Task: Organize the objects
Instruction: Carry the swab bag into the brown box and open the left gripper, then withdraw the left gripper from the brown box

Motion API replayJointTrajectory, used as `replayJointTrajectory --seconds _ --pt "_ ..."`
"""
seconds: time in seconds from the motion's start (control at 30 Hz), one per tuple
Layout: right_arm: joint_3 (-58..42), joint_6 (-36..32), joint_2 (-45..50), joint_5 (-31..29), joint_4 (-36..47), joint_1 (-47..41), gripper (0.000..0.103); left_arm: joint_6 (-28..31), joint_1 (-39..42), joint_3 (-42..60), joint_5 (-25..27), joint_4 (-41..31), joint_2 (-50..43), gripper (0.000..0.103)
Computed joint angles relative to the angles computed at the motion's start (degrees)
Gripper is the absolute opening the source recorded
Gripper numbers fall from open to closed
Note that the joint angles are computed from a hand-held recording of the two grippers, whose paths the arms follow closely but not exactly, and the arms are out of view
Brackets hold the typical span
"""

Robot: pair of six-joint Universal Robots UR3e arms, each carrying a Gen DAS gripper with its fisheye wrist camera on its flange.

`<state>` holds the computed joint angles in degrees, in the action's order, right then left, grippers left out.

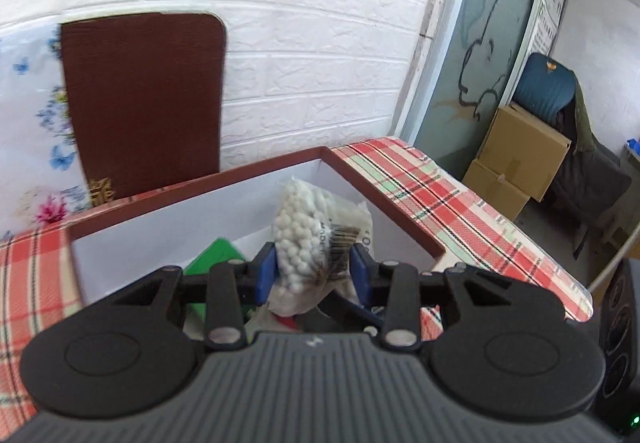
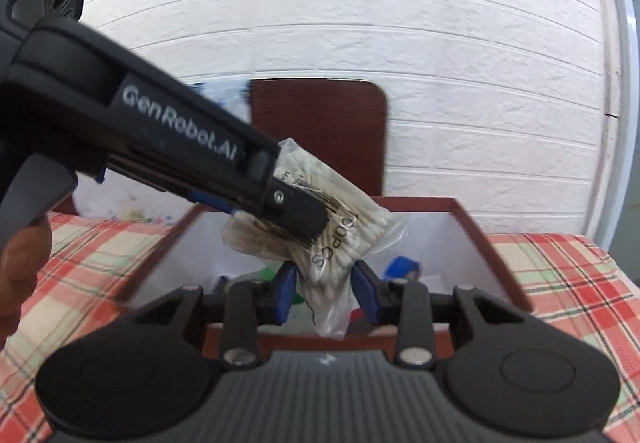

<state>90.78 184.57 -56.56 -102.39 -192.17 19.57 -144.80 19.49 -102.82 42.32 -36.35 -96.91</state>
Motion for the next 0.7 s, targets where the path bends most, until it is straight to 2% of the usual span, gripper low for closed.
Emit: replayJointTrajectory --seconds 0.13,0.17,0.2,0.3,0.43,0.6,0.7 --pt "-2.8 -0.9 2.3 2.9 2.4 -4.8 0.033 -7.2 -6.3 5.9 7.1 7.3 -8.1 0.044" --pt "-4.1 -0.6 3.5 2.9 3.4 -5.5 0.038 -8.8 -7.8 6.4 10.3 9.8 -9.6 0.051" --pt "-5.9 0.3 4.9 1.9 4.7 -5.5 0.043 -10.0 -9.0 6.9 13.2 12.0 -10.8 0.053" --pt "-4.6 2.6 5.3 2.7 2.8 -6.5 0.045 -10.2 -10.6 6.9 19.0 14.6 -12.1 0.053" --pt "-0.3 4.1 3.5 1.8 -1.6 -5.7 0.049 -9.2 -10.5 2.5 22.1 19.7 -9.1 0.058" --pt "4.2 7.4 -0.4 0.1 -2.9 -3.7 0.050 -7.0 -7.6 -5.8 21.0 22.4 -1.0 0.059" --pt "8.2 10.9 -3.6 -0.9 -5.5 -2.9 0.057 -6.2 -5.0 -11.2 19.6 22.1 5.0 0.065"
